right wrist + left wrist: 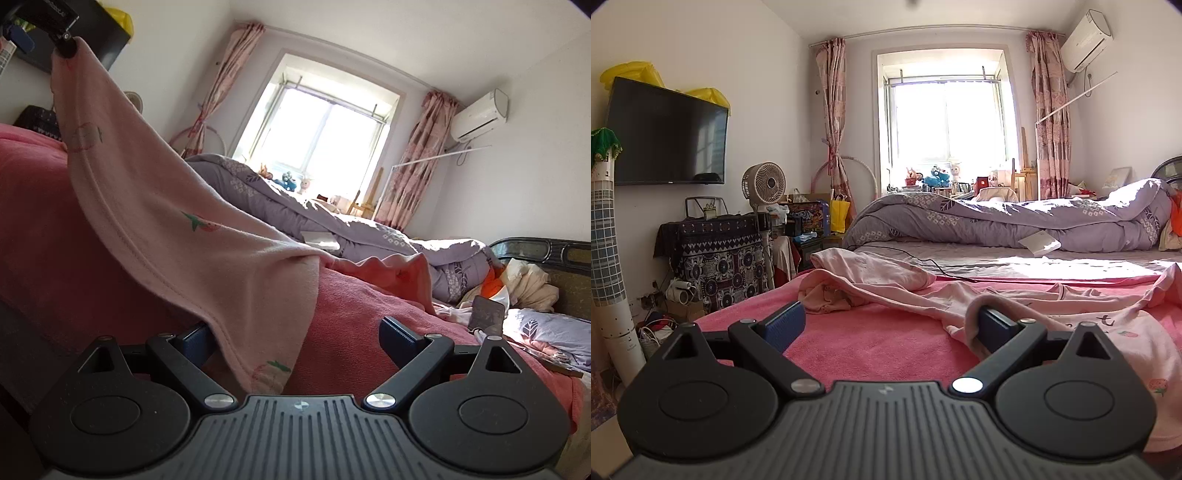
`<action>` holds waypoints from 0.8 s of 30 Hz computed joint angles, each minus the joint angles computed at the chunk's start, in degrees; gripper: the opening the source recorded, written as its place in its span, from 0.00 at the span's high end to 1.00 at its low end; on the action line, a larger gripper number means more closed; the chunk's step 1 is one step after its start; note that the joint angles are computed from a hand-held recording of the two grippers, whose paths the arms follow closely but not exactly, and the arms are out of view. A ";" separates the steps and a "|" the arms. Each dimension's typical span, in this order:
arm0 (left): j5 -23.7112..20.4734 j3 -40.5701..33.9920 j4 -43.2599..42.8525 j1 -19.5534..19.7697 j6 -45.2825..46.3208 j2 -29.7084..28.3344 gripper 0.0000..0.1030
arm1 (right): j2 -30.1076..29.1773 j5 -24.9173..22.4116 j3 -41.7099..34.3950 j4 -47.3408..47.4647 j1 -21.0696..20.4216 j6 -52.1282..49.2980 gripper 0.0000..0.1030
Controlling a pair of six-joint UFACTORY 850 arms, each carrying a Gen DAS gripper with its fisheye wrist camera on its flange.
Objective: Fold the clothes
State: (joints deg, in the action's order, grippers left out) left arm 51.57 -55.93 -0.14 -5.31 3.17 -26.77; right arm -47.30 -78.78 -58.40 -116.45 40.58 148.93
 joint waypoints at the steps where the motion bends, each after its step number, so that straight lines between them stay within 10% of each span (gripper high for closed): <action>1: 0.09 0.09 -0.23 -0.01 0.50 -0.03 0.04 | -0.17 -1.01 -0.14 1.62 0.04 -0.11 0.11; 5: -1.00 0.14 -0.67 0.09 1.69 -0.43 0.04 | 0.48 -1.25 0.18 5.74 -1.47 1.34 0.22; 6: -1.40 0.14 -0.80 0.11 2.22 -0.55 0.04 | 1.03 0.27 0.40 6.07 -1.91 0.96 0.35; 8: -1.30 0.41 -3.14 -0.31 5.24 -0.74 0.04 | 2.61 5.14 1.06 5.24 -2.56 -1.01 0.95; 17: 4.80 5.15 -6.99 0.05 5.32 2.38 0.04 | 16.37 -7.23 11.35 -0.99 0.14 4.91 0.93; 24: -7.96 4.90 -8.72 1.63 10.06 -0.26 0.04 | 19.40 15.01 14.98 -2.44 -1.82 7.25 0.93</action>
